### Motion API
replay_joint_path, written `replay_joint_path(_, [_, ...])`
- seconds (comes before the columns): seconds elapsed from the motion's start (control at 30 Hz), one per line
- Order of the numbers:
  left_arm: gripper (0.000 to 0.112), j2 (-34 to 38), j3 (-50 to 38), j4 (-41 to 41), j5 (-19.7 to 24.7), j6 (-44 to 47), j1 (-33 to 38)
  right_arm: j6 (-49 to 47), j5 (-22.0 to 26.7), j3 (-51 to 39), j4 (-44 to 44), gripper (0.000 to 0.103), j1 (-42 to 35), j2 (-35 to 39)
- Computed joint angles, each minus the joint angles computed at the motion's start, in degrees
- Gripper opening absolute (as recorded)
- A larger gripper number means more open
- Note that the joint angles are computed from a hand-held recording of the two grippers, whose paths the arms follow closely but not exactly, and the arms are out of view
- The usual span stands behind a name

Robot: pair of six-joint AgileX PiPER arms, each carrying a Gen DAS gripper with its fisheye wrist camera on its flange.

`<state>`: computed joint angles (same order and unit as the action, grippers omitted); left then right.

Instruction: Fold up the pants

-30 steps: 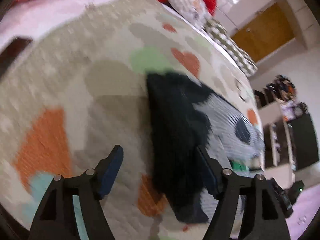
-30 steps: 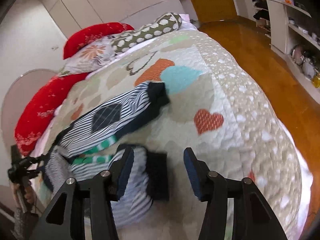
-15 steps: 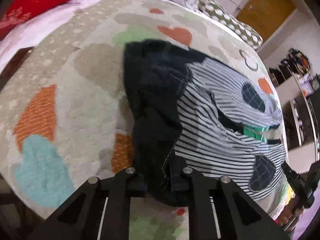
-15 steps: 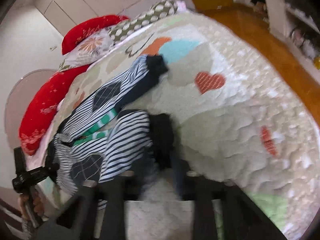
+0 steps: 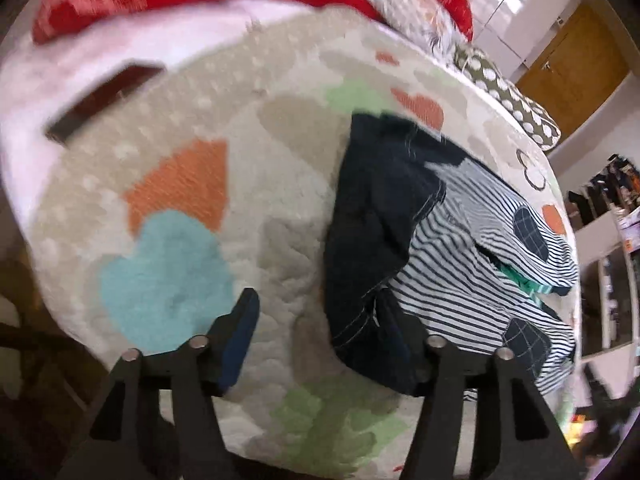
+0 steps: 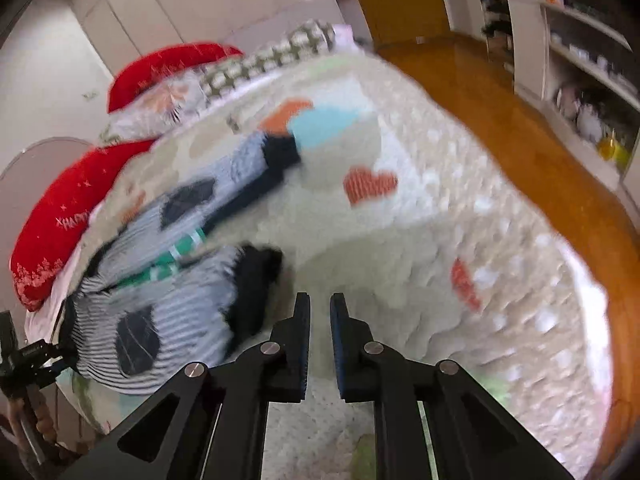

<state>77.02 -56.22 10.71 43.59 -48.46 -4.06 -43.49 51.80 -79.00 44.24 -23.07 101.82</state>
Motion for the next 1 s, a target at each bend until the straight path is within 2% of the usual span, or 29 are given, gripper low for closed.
replay_joint_path(0.03, [0.064,-0.59,-0.24,3.38,0.97,-3.11,-1.9,-2.25,-0.05,0.6,2.01,0.013,-0.14,-1.71])
replay_joint_path(0.07, [0.067,-0.55,-1.17,7.15,2.24,-6.47,-4.31,-3.72,0.3,0.96,3.42,0.018,-0.05,-2.82])
replay_joint_path(0.1, [0.069,-0.14,-2.32,10.46,3.7,-9.22,-6.77,-5.64,1.24,1.27,5.29,0.033,0.39,-3.89])
replay_joint_path(0.13, [0.07,0.77,-3.53,12.54,4.64,-10.67,-8.45,-6.33,1.94,1.26,6.09,0.045,1.02,-4.3])
replay_joint_path(0.17, [0.071,1.19,-4.46,14.79,6.03,-12.15,-10.69,-7.22,2.71,1.2,7.0,0.064,2.32,-4.41])
replay_joint_path(0.2, [0.071,1.72,-5.34,16.53,7.25,-13.07,-12.66,-7.77,2.79,1.61,7.51,0.065,3.36,-4.62])
replay_joint_path(0.33, [0.071,4.93,-8.57,22.64,11.58,-15.75,-18.81,-7.37,2.53,1.68,5.75,0.065,8.64,-1.43])
replay_joint_path(0.37, [0.071,5.6,-9.16,24.05,12.8,-16.42,-20.13,-5.56,1.36,1.48,3.82,0.065,9.5,-0.34])
replay_joint_path(0.43, [0.071,6.39,-9.84,25.27,14.09,-16.74,-21.35,-2.27,-3.98,3.37,-0.41,0.061,10.41,1.25])
replay_joint_path(0.5, [0.071,6.58,-10.04,25.85,14.7,-17.13,-21.99,-4.83,-6.09,5.72,0.96,0.06,9.84,-0.35])
replay_joint_path(0.6, [0.071,6.63,-9.99,26.23,15.15,-17.8,-22.52,-0.18,-10.33,7.35,-6.76,0.062,12.1,-2.34])
replay_joint_path(0.7, [0.071,6.85,-10.44,26.37,15.76,-17.6,-22.72,-1.07,-9.62,7.54,-4.03,0.062,11.02,-1.81])
replay_joint_path(0.83, [0.071,7.18,-10.77,26.42,16.02,-17.29,-22.64,-0.88,-5.13,5.55,-1.89,0.062,8.37,-1.57])
replay_joint_path(1.0, [0.071,8.44,-11.94,26.68,17.11,-16.5,-23.4,-0.22,-2.72,2.75,-0.14,0.063,5.82,-2.2])
